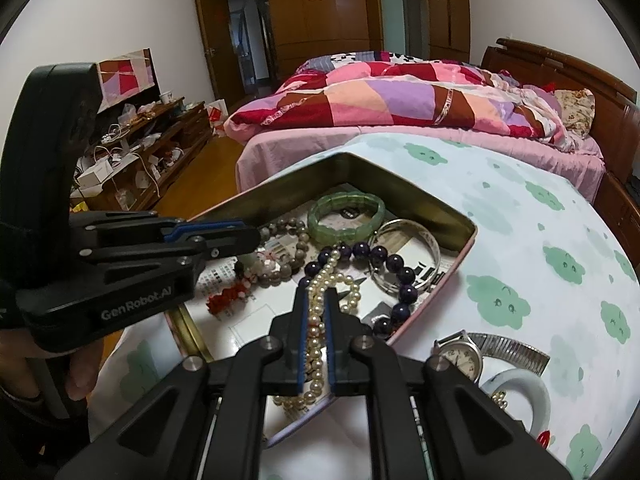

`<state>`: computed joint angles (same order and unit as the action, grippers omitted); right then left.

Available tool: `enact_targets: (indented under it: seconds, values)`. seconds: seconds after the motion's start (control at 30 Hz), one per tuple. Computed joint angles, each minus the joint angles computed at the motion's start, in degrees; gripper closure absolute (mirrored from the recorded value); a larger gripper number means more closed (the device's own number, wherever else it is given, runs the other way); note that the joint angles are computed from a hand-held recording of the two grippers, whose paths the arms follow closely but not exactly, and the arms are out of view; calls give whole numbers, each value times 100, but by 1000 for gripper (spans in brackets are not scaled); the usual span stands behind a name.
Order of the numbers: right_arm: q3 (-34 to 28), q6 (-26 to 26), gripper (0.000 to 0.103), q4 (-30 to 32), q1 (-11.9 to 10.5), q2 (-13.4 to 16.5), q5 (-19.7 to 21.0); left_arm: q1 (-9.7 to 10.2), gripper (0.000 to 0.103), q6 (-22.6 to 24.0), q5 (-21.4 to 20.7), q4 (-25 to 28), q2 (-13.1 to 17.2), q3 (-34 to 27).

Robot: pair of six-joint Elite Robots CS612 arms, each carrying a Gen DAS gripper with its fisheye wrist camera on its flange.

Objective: Organize jewelry
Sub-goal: 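Open both tools to drop the necklace and pendant into the tin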

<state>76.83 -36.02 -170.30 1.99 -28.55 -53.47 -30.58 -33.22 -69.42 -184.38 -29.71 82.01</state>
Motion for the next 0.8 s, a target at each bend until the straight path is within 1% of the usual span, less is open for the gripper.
enact_targets:
  seconds: [0.03, 0.1, 0.17, 0.37, 0.43, 0.47, 0.5, 0.53, 0.6, 0.67, 0.8]
  values:
    - [11, 5, 91, -4, -1, -6, 1, 3, 94, -8, -9, -14, -6, 11]
    - [13, 30, 80, -13, -9, -3, 5, 0, 94, 3, 5, 11, 2, 0]
    - [15, 64, 73, -43, -19, 4, 26, -3, 93, 39, 20, 38, -1, -1]
    - [14, 88, 69, -89, -30, 15, 56, -12, 91, 64, 50, 97, -3, -5]
    - [19, 83, 68, -97, -27, 12, 63, -16, 88, 71, 69, 106, -9, 5]
    - [19, 80, 68, -108, -26, 14, 63, -26, 82, 76, 94, 121, -8, -7]
    - [20, 78, 67, -112, -26, 14, 68, -33, 73, 88, 122, 102, -13, 4]
    - [21, 80, 67, -110, -27, 13, 71, -28, 70, 99, 43, 44, -11, 6]
    - [25, 86, 64, -122, -27, 13, 71, -37, 64, 102, 30, 66, -7, -16]
    - [42, 114, 63, -162, -28, 7, 75, -55, 61, 155, 69, 121, -6, -30]
    - [67, 175, 62, -223, -39, -8, 91, -60, 59, 121, 108, 146, -35, -10]
